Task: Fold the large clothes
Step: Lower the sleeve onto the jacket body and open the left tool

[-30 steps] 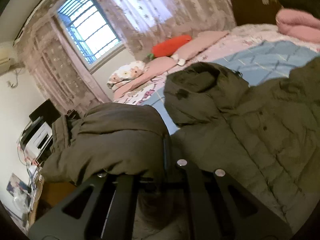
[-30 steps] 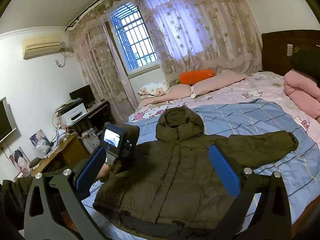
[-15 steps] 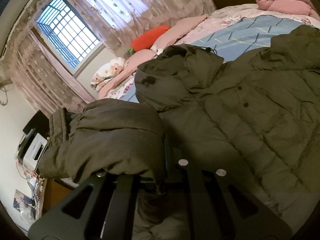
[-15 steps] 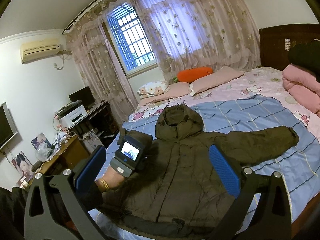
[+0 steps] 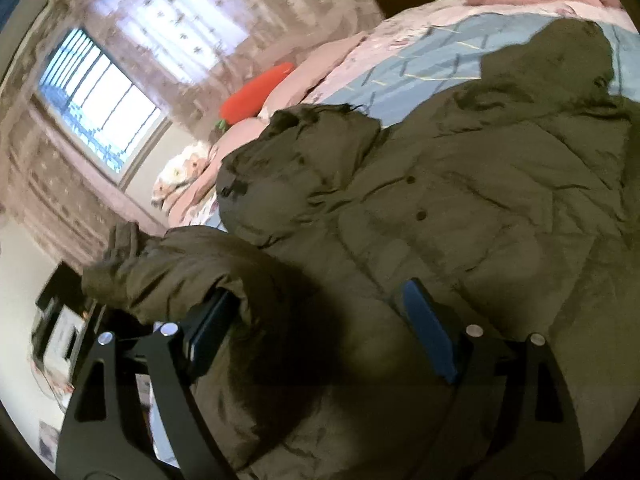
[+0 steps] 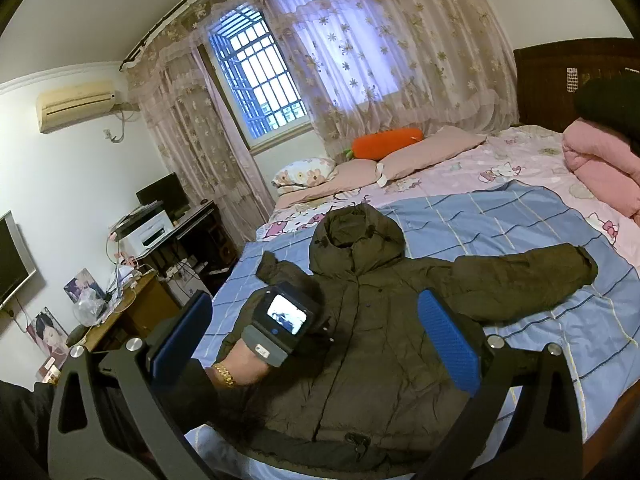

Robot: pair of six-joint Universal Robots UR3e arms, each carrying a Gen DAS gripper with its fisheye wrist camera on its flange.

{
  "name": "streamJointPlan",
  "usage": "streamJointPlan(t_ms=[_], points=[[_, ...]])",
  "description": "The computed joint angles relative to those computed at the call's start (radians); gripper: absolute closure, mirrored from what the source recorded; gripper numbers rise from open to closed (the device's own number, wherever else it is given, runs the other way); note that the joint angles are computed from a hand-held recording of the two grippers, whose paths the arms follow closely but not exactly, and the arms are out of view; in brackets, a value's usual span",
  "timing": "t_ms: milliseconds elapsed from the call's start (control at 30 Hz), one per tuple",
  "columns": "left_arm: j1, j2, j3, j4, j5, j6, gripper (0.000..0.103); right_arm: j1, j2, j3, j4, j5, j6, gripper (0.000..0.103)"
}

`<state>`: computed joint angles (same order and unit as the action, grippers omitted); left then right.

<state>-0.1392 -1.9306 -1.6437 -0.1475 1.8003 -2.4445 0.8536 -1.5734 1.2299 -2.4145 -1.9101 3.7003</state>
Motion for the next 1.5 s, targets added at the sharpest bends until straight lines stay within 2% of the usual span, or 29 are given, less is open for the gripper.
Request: streamJointPlan(t_ms=[167,367,467,500,600,700,800,900,933,1033,1100,1233,1267,1367,1500], points=[[-0.047,-0.024,0.01,0.013,0.008,0.023,0.017,-0.016,-0.024,0.031,-0.008,0.016,0.006,0.001],[-0.066,-0.004,-0.024,0.058,-0.051,0.006,0.017,-0.021,-0.04,0.058,-0.019,0.019,0.005,0.001],[-0.044,0.015,0.001,0.025,-0.079,-0.133,0.015,-0.022,-0.039,0.055,-0.018,0.018,0.007,0.001],[-0.034,0.01,0.039,-0.024,-0.081,-0.206,0.013,-0.023,-0.038,0.051,-0.014,0.018,0.007,0.001],[-0.032,-0.032,0.15,-0.162,-0.073,-0.33,0.013,-0.026,-0.049,0.073,-0.023,0.022,0.012,0.001],[-0.054,-0.094,0.239,-0.212,-0.05,-0.384,0.01,-0.026,-0.052,0.086,-0.03,0.022,0.008,0.001],[-0.065,-0.163,0.338,-0.283,-0.029,-0.494,0.008,-0.03,-0.055,0.089,-0.026,0.028,0.012,0.001],[-0.049,-0.237,0.469,-0.444,-0.048,-0.627,0.008,-0.036,-0.066,0.115,-0.031,0.029,0.013,0.001],[-0.039,-0.278,0.544,-0.549,-0.067,-0.667,0.008,-0.035,-0.074,0.129,-0.032,0.025,0.018,0.001],[0.001,-0.326,0.617,-0.69,-0.18,-0.695,0.008,-0.044,-0.096,0.162,-0.032,0.027,0.034,0.001],[0.006,-0.314,0.576,-0.634,-0.189,-0.689,0.008,-0.062,-0.109,0.167,-0.026,0.045,0.037,0.001],[0.027,-0.244,0.438,-0.372,-0.248,-0.713,0.008,-0.072,-0.122,0.174,-0.019,0.055,0.044,0.001],[0.028,-0.251,0.458,-0.371,-0.25,-0.731,0.006,-0.073,-0.122,0.168,-0.012,0.058,0.045,0.001],[0.02,-0.333,0.643,-0.541,-0.25,-0.753,0.005,-0.065,-0.126,0.171,0.003,0.057,0.051,0.001],[-0.045,-0.456,0.84,-0.643,-0.16,-0.7,0.005,-0.056,-0.125,0.159,0.022,0.047,0.065,0.001]])
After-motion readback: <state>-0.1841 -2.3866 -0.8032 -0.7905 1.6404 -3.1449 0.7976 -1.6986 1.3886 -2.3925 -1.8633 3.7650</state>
